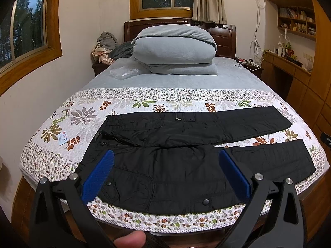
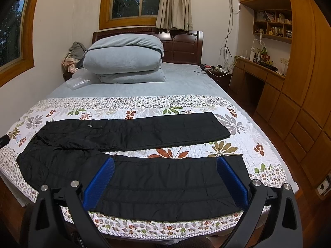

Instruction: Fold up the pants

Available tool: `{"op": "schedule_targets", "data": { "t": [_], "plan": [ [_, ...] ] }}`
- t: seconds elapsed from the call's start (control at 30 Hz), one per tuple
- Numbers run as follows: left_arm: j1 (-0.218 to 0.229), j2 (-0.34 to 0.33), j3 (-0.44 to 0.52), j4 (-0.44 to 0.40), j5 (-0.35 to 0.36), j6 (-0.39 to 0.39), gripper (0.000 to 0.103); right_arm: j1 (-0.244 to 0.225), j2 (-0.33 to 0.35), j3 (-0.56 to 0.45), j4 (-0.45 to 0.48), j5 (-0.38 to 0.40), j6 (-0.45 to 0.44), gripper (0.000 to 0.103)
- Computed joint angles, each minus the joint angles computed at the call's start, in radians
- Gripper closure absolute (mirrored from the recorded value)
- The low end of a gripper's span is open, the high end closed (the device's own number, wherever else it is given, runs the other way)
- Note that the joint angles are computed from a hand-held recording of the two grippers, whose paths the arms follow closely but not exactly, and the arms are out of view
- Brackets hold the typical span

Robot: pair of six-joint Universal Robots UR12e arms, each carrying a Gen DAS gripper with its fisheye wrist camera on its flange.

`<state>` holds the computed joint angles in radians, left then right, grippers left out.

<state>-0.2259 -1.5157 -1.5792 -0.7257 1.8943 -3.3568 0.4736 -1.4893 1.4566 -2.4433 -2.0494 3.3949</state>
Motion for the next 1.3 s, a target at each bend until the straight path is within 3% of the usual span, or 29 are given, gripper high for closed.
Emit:
{"op": "schedule_targets", "data": {
  "t": [0.17, 0.27, 0.53, 0.63, 0.7, 0.77, 0.8, 0.87, 1.03, 1.3],
  "plan": [
    [0.01, -0.005, 0.0, -0.013, -0.016, -0.003, 0.002, -0.015, 0.002, 0.001, 0.018, 0.022, 0.008, 0.003],
    [0.033, -0.011, 0.007, -0.035, -0.06, -0.005, 0.002, -0.036, 0.006, -0.005, 0.015, 0.057, -0.004, 0.003],
    [0.155, -0.073, 0.061, -0.1, -0.247, -0.008, 0.002, -0.139, 0.07, -0.084, 0.081, 0.199, -0.102, 0.003],
    [0.205, -0.126, 0.119, -0.186, -0.296, -0.015, 0.002, -0.203, 0.12, -0.149, 0.166, 0.289, -0.095, 0.003],
    [0.248, -0.177, 0.182, -0.297, -0.324, -0.059, 0.002, -0.26, 0.161, -0.204, 0.24, 0.397, -0.071, 0.003],
    [0.295, -0.215, 0.222, -0.366, -0.399, -0.098, 0.002, -0.314, 0.21, -0.27, 0.323, 0.496, -0.042, 0.003],
    [0.314, -0.238, 0.251, -0.415, -0.409, -0.125, 0.002, -0.331, 0.231, -0.297, 0.344, 0.514, -0.034, 0.003],
    [0.359, -0.295, 0.319, -0.522, -0.451, -0.178, 0.002, -0.358, 0.282, -0.364, 0.386, 0.519, -0.049, 0.003],
    [0.411, -0.372, 0.391, -0.568, -0.445, -0.274, 0.002, -0.391, 0.421, -0.568, 0.532, 0.49, -0.117, 0.003],
    [0.442, -0.485, 0.523, -0.685, -0.45, -0.181, 0.002, -0.45, 0.588, -0.806, 0.662, 0.549, -0.126, 0.003]
  ]
}}
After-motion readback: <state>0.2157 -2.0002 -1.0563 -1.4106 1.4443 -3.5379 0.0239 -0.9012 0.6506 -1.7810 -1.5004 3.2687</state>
